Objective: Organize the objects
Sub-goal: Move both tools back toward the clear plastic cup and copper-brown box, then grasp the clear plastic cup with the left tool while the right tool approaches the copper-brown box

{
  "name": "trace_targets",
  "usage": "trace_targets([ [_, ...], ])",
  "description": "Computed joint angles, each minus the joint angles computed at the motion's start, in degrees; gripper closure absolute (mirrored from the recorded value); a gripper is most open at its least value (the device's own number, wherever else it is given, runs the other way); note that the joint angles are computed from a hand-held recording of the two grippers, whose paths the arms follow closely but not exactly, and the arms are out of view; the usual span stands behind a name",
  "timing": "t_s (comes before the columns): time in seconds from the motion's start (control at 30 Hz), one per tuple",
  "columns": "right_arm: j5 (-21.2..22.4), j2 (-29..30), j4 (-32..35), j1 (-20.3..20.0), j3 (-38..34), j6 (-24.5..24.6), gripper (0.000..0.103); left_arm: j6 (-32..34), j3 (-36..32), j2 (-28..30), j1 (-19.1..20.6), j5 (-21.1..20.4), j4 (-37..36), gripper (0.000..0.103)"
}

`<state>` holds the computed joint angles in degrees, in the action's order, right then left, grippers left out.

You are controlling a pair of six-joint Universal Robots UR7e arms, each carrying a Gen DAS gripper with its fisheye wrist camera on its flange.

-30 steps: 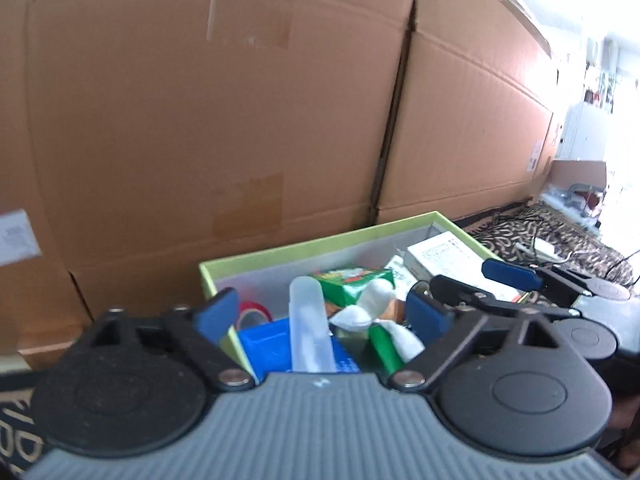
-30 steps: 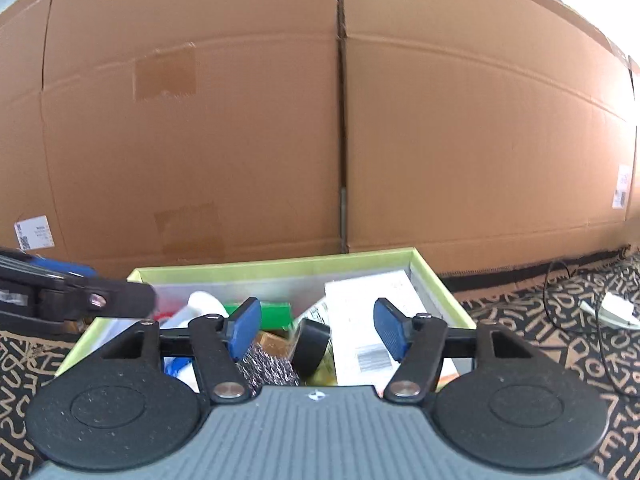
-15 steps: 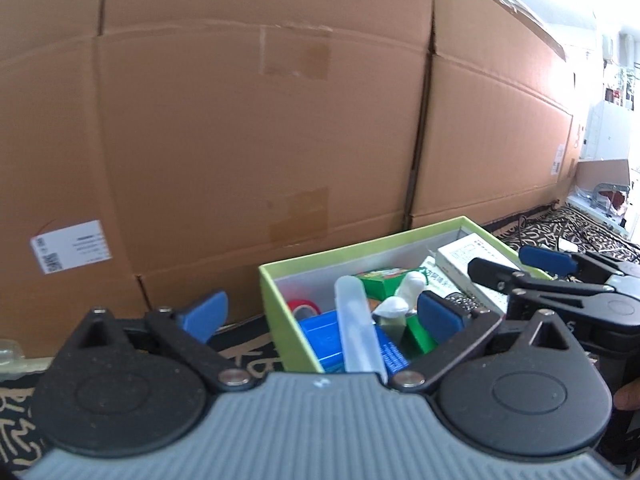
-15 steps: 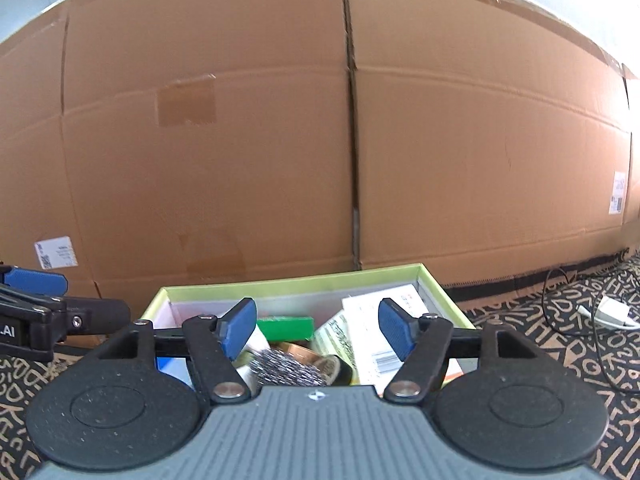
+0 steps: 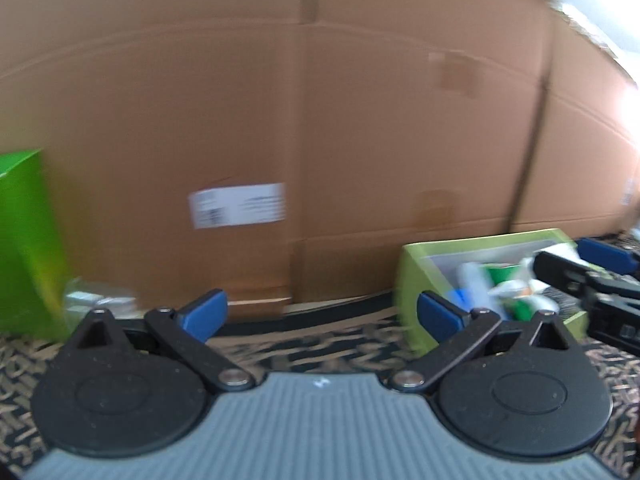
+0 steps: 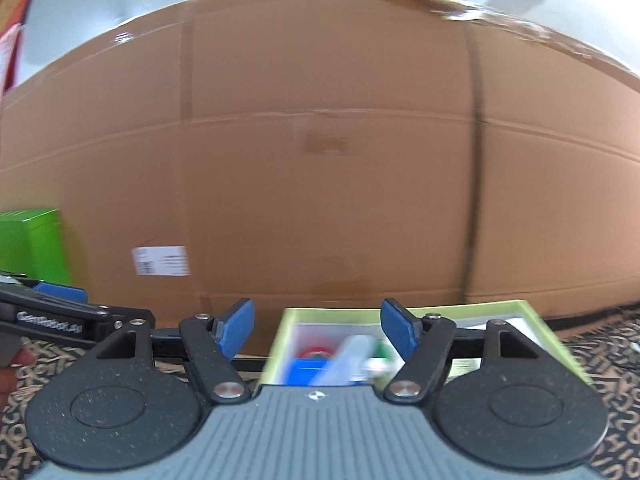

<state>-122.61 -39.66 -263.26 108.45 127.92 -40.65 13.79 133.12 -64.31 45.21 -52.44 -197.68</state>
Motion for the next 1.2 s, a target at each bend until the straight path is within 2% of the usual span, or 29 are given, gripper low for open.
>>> trace_targets([
  [0.2, 1.0, 3.9, 5.8, 2.0, -3.3, 1.4, 0.029, 1.7, -1.0, -2.9, 5.2, 5.3, -1.1, 0.0],
  [0.37, 1.0, 6.6, 11.1, 2.5, -5.8, 3.1, 0.029, 6.8, -4.0, -1.5, 10.3, 7.6, -5.6, 0.0],
  [0.53, 0.6, 8.0, 14.7, 2.5, -7.6, 2.8, 0.029, 10.8, -9.6, 3.0, 14.5, 8.1, -8.4, 0.0],
  [0.77, 0.1, 8.9, 18.0, 0.8, -9.8, 3.3, 0.029, 14.2, -17.6, 10.7, 17.4, 10.1, -10.3, 0.0],
  [0.87, 0.3, 9.0, 19.4, -0.2, -10.6, 3.5, 0.029, 13.4, -19.9, 13.0, 18.4, 11.2, -9.2, 0.0],
  [0.97, 0.5, 9.3, 20.4, -1.1, -11.5, 3.9, 0.029, 9.3, -22.0, 14.6, 19.3, 13.6, -6.9, 0.0],
  [1.1, 1.4, 9.8, 22.1, -2.2, -12.5, 4.9, 0.029, 3.2, -21.5, 13.1, 20.7, 10.8, -0.5, 0.0],
  [1.2, 1.4, 10.3, 23.6, -2.7, -13.4, 5.5, 0.029, 5.8, -21.4, 14.2, 20.4, 10.4, -3.4, 0.0],
])
